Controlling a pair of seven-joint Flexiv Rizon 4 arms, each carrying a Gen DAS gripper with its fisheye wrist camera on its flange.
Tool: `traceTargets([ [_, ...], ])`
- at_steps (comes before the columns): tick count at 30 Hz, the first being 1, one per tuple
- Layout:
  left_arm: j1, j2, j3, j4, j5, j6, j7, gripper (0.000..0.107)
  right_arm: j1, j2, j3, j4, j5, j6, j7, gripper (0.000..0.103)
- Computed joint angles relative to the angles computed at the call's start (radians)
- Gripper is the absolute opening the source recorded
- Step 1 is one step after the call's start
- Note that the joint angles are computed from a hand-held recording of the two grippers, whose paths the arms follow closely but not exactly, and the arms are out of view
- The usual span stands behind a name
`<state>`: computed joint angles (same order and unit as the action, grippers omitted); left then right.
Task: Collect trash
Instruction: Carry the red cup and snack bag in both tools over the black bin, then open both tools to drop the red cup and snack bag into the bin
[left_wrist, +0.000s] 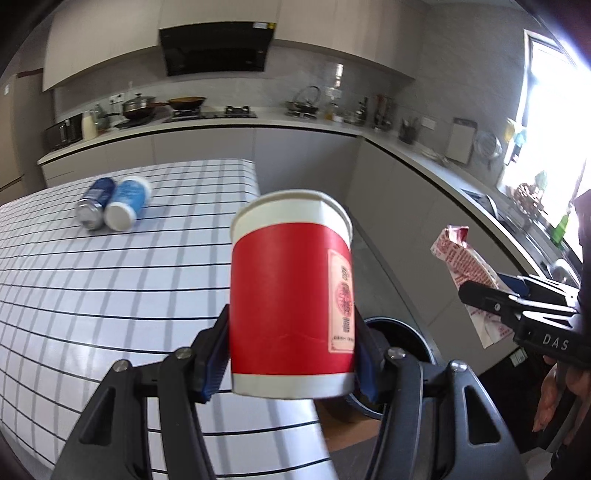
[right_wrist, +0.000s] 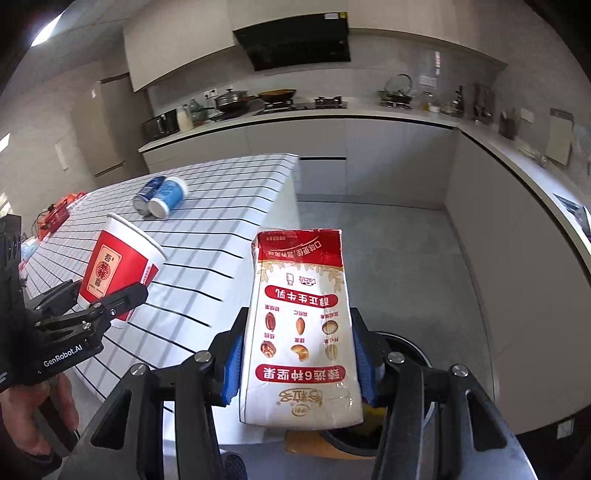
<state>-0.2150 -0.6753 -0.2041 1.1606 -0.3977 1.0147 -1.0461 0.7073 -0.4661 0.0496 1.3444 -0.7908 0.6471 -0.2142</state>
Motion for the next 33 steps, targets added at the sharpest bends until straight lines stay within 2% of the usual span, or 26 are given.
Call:
traceTargets([
  [8, -0.059, -0.007, -0.007, 0.003, 0.024, -0.014, -0.013, 0.059, -0.062, 0.151, 0.044, 0.234, -0.038, 0.044, 0.082, 0.052],
  [16, -0.102, -0.02, -0.012, 0.028, 0.04, -0.025, -0.034, 0.059, -0.152, 0.245, 0.095, 0.413, -0.037, 0.133, 0.082, 0.052],
  [23, -0.138, -0.047, -0.005, 0.045, 0.072, -0.049, -0.036, 0.059, -0.221, 0.271, 0.114, 0.537, 0.011, 0.262, -0.002, 0.052],
  [29, -0.155, -0.084, -0.003, 0.049, 0.09, -0.056, -0.035, 0.059, -0.259, 0.232, 0.105, 0.59, 0.065, 0.4, -0.118, 0.052],
  [33, -0.172, -0.138, 0.017, 0.011, 0.115, -0.084, -0.05, 0.059, -0.281, 0.159, 0.107, 0.584, 0.154, 0.472, -0.309, 0.052],
])
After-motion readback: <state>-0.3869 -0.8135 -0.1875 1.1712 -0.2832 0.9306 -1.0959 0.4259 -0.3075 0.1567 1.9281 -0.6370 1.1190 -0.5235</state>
